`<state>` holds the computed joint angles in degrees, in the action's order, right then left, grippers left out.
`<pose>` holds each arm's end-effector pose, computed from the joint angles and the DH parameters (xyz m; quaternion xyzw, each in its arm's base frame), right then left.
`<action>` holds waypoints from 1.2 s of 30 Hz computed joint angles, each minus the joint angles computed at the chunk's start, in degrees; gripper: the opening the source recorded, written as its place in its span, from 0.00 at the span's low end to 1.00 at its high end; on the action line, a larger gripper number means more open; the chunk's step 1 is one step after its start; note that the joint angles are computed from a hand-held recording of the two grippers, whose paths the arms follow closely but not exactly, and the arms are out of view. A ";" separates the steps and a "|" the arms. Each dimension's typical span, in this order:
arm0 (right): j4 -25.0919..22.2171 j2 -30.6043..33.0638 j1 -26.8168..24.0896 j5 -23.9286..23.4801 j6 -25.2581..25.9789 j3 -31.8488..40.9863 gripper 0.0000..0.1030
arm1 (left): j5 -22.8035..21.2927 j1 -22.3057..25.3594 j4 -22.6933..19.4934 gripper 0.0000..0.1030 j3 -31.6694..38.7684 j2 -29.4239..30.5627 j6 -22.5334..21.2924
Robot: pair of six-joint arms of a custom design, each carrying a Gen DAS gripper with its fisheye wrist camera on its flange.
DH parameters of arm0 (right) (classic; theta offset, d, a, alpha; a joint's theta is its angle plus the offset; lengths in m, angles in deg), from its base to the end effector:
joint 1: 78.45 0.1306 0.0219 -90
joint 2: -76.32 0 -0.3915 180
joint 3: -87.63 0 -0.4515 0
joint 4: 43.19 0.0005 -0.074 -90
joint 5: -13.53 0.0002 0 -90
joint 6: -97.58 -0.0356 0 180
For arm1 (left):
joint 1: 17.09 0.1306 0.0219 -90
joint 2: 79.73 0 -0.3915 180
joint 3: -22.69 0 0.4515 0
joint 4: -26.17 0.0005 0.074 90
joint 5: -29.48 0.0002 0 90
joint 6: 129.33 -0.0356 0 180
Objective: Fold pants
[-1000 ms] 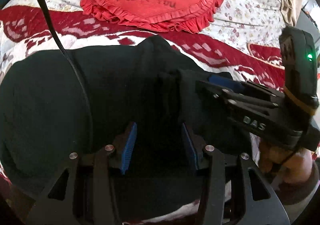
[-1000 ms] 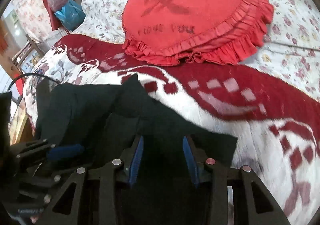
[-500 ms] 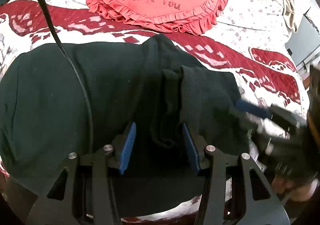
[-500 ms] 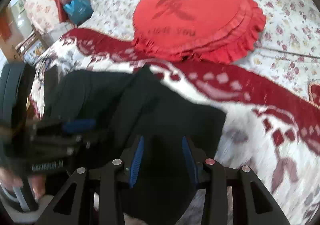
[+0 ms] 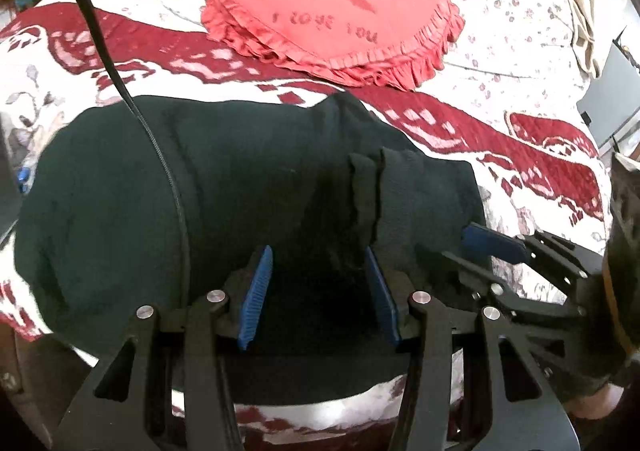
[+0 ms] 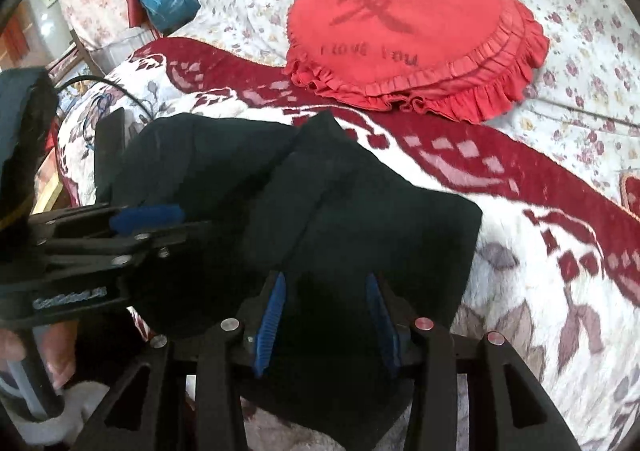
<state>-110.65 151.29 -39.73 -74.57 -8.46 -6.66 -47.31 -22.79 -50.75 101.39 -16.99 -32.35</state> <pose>0.3318 0.2639 0.5011 -0.1837 0.9402 0.1176 0.2615 0.3268 -0.0413 0.5077 0.0181 0.9619 -0.1382 0.2352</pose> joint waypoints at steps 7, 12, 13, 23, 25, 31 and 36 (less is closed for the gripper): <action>1.53 4.00 1.23 -0.06 0.64 1.25 0.41 | -1.69 3.72 -1.33 0.46 -0.01 -1.60 0.31; -0.03 4.68 1.28 0.34 0.82 3.34 0.41 | -1.39 6.24 -2.08 0.46 -0.12 -2.42 0.43; 0.34 4.52 1.23 0.03 0.75 3.81 0.42 | -1.14 6.96 -2.20 0.52 -0.15 -2.57 0.53; 2.82 10.23 2.50 -5.61 1.71 10.55 0.49 | 0.61 14.19 -3.11 0.63 -0.57 -3.75 1.19; 2.58 11.91 3.12 -6.29 2.01 11.93 0.49 | 0.70 15.69 -3.49 0.63 -0.59 -3.87 1.11; 2.10 16.38 4.62 -8.04 3.24 15.62 0.49 | 0.99 19.85 -4.78 0.63 -0.69 -3.83 0.54; 1.53 19.04 5.40 -8.18 4.06 18.05 0.49 | 1.29 21.85 -5.29 0.63 -1.09 -3.93 0.11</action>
